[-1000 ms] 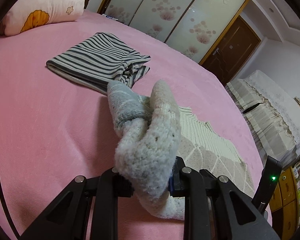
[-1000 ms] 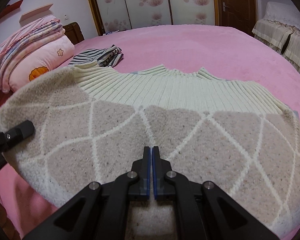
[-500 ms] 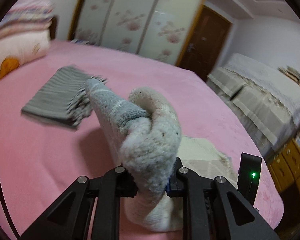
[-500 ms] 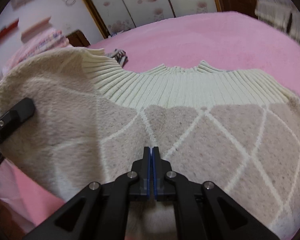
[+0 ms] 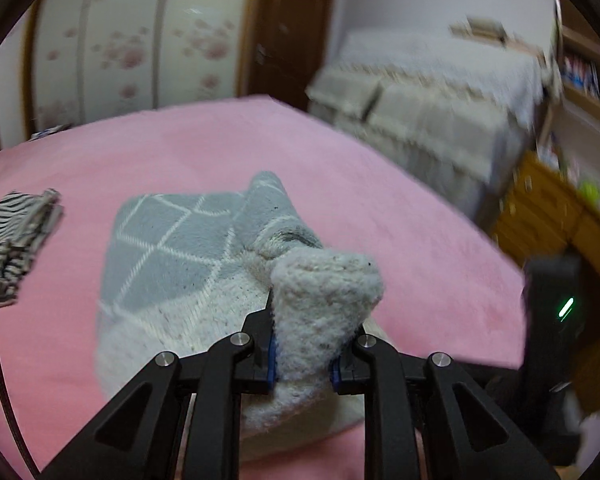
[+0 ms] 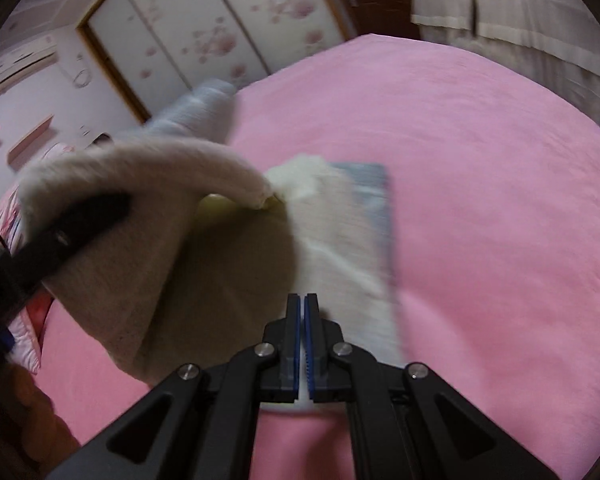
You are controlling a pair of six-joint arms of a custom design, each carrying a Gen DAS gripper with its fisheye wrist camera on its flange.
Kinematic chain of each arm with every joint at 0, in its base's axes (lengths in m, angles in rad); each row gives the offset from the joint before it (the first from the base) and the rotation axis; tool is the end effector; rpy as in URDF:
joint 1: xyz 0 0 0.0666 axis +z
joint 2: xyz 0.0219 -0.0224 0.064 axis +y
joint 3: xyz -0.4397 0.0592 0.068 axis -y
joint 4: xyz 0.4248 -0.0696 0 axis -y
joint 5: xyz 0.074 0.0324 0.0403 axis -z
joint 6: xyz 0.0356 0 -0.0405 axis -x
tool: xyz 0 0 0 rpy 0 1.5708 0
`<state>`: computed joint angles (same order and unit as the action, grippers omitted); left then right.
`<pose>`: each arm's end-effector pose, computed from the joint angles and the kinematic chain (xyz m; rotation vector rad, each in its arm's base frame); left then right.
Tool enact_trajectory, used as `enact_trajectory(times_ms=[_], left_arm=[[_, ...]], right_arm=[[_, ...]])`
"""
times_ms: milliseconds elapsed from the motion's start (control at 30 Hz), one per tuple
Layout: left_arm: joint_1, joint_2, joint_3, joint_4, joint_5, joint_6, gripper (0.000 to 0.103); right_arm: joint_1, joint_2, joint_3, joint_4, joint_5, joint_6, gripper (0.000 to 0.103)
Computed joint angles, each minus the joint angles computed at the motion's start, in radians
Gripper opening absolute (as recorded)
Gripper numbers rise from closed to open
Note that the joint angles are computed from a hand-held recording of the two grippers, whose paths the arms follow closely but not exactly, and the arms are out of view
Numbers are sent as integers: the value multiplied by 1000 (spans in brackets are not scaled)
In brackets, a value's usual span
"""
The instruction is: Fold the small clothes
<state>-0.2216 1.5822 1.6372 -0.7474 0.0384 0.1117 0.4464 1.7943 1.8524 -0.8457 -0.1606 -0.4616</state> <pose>0.5881 -0.1343 0.5227 0.1452 2.2674 -0.2201 0.6170 0.3012 0.4915 -0.0624 2.4348 0.6169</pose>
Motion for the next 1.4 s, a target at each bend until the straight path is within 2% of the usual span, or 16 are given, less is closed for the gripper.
enact_trajectory(times_ms=[67,200,433,567,700,767,867,933,1067,1200,1333,1367,1400], left_arm=[[-29,22,4,-49,-38,-8,17],[-34,0,-28,-40,-46,20,17],[19,-1,6,-71,57,120,17],[41,6,20,-75,109,182,17],[62,7,30,-64,143,224,17],[62,7,32,-49,143,231,17],[57,23,50,-50,150,235,17],[49,32,54,-60,149,233,17],[25,53,50,-74,144,209,17],[2,63,37,-83,117,185,17],[-26,56,14,-68,61,147,18],[-33,54,6,-59,42,133,23],[-39,57,5,-61,31,117,36]], right_arm=[[-14,-11,-25,16,-36,-10,1],[-26,-8,-29,23,-94,11,1],[-52,74,74,23,-227,28,1],[-68,150,173,-10,-334,26,1],[-80,240,308,-69,-390,34,1],[-86,291,394,-107,-383,26,1],[-98,321,453,-112,-307,-3,1],[-110,327,463,-76,-284,-64,1],[-134,308,439,-10,-260,-120,1],[-146,282,420,-46,-213,-87,1],[-152,215,326,-49,-189,-45,1],[-154,203,311,-54,-188,-36,1],[-156,188,290,-57,-189,-27,1]])
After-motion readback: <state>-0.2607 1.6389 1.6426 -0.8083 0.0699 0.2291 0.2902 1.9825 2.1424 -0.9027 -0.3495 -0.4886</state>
